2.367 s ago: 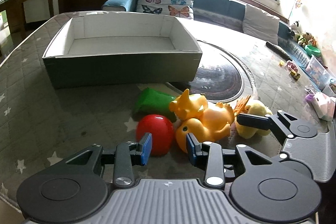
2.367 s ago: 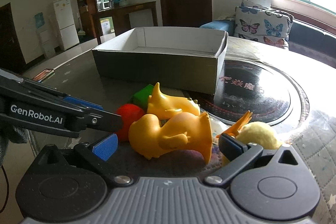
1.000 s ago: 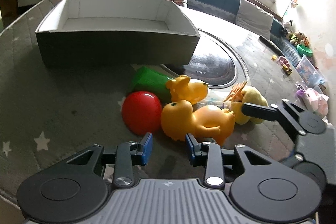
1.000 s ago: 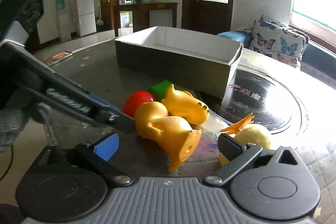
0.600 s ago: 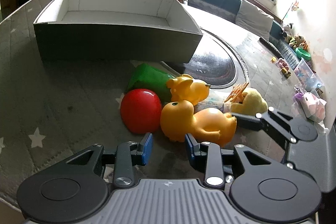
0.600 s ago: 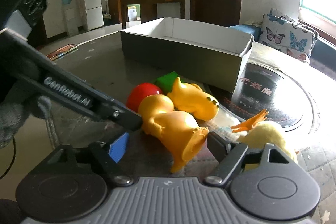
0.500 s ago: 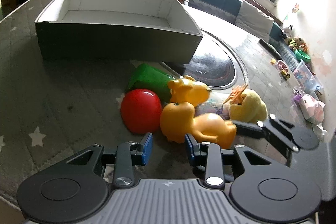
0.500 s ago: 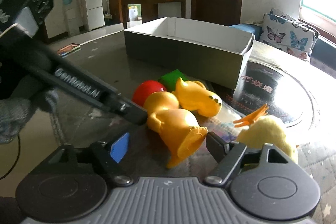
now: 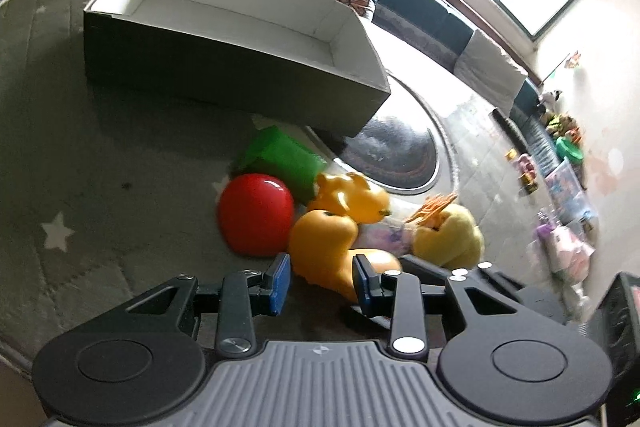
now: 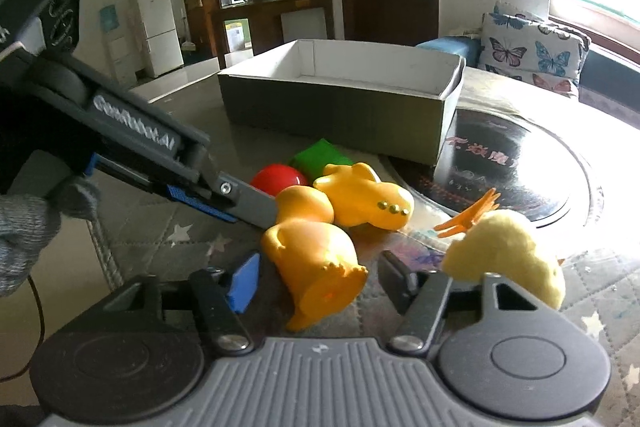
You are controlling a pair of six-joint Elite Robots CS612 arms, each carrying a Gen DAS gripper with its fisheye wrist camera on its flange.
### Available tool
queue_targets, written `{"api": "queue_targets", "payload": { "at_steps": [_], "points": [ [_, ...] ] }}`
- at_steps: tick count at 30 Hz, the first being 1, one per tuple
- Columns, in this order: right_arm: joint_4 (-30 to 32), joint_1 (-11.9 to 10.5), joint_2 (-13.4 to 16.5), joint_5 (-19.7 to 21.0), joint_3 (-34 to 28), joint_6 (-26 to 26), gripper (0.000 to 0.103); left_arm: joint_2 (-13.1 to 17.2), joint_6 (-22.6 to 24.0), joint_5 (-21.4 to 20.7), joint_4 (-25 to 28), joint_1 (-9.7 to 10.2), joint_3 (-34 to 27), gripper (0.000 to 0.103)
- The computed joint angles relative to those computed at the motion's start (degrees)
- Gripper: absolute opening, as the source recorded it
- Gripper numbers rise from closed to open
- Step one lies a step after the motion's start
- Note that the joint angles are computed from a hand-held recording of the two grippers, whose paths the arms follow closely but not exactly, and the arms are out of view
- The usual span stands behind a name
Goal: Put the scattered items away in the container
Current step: 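Lower the left gripper around the orange rubber duck and close it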
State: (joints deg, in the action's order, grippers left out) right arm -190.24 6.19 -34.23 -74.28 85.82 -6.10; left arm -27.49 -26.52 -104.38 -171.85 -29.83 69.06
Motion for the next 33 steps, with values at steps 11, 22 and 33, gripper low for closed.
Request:
{"api": "queue_targets", "payload": {
  "at_steps": [11, 22, 33],
  "points": [
    [0.48, -0.04, 0.19, 0.16, -0.05, -0.31, 0.049, 0.78, -3.18, 0.69, 1.24, -0.58, -1.53, 0.038],
    [1.63, 0.13, 0.96, 0.35, -1.20, 1.22, 0.044, 2.25, -10.71, -0.90, 1.53, 0.16, -3.60, 0.038],
    [0.45, 0.57, 0.68, -1.12, -0.52, 2.96, 0.043, 2.44, -12.19, -1.98, 0.05, 0.42, -3.10, 0.036]
  ]
}}
